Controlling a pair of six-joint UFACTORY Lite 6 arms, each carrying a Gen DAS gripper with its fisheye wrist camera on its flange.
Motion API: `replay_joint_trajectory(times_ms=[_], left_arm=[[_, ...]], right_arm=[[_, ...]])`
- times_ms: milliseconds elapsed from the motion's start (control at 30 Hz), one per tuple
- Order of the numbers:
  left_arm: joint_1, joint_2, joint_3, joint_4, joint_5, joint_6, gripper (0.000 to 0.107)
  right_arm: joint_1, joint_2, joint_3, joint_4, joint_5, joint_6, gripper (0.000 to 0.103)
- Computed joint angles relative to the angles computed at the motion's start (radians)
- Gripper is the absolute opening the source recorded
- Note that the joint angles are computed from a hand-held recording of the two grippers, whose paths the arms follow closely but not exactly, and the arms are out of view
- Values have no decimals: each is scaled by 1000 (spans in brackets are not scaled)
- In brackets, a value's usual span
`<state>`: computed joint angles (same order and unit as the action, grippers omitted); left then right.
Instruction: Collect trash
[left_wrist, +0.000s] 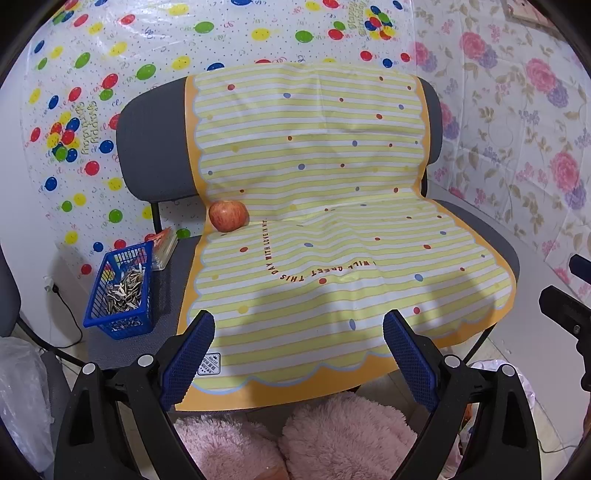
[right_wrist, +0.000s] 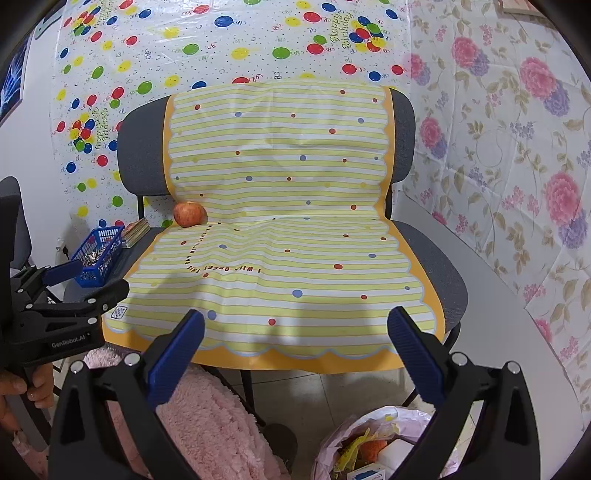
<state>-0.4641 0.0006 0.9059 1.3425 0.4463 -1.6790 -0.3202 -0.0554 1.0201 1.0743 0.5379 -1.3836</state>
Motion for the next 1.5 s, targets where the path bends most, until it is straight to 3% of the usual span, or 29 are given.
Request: replay_joint_trajectory(times_ms=[1500], left_arm=[[9,5,1,11,-15,-27,92]], right_arm=[[-15,10,-24,41,-4,-44,97]])
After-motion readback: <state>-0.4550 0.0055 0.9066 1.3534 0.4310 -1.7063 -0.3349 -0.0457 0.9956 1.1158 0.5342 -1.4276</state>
